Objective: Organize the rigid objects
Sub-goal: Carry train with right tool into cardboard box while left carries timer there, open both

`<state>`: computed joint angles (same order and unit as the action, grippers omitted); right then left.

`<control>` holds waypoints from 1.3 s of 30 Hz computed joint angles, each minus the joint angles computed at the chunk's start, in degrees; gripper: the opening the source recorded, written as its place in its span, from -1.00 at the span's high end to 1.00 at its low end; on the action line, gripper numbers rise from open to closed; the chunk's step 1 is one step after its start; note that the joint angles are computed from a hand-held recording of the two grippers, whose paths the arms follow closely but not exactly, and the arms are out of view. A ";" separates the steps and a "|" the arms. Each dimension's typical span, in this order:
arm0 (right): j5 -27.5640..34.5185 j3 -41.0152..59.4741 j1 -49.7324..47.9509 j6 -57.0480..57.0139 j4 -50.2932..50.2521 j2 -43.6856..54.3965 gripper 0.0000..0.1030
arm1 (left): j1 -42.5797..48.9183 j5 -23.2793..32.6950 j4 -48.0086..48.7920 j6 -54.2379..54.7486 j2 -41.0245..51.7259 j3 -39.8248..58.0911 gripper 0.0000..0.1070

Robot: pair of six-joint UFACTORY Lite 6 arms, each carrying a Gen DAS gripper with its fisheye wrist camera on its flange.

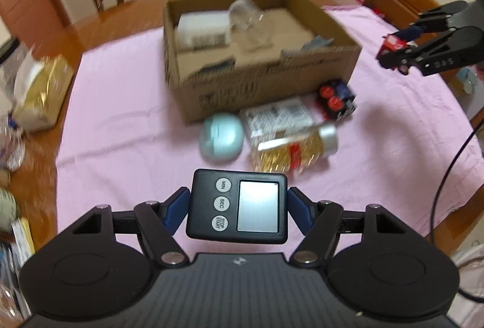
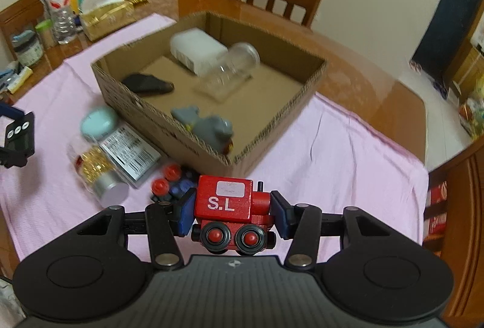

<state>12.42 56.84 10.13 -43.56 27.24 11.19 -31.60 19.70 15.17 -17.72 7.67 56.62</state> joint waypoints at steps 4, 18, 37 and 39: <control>1.49 2.27 0.22 -1.72 1.24 -1.06 -0.08 | -0.32 0.82 -2.24 3.90 2.04 6.91 -0.30; 1.71 13.98 2.75 1.44 -2.15 5.04 -0.08 | 0.14 3.06 -1.13 3.24 31.91 45.14 -0.30; 4.89 26.22 3.05 11.33 -9.09 15.38 -0.08 | -0.55 -1.05 17.67 -22.58 32.52 42.46 -0.86; 5.24 27.81 3.02 11.62 -9.37 16.65 -0.08 | -0.79 -1.01 23.67 -28.90 29.15 38.53 -0.89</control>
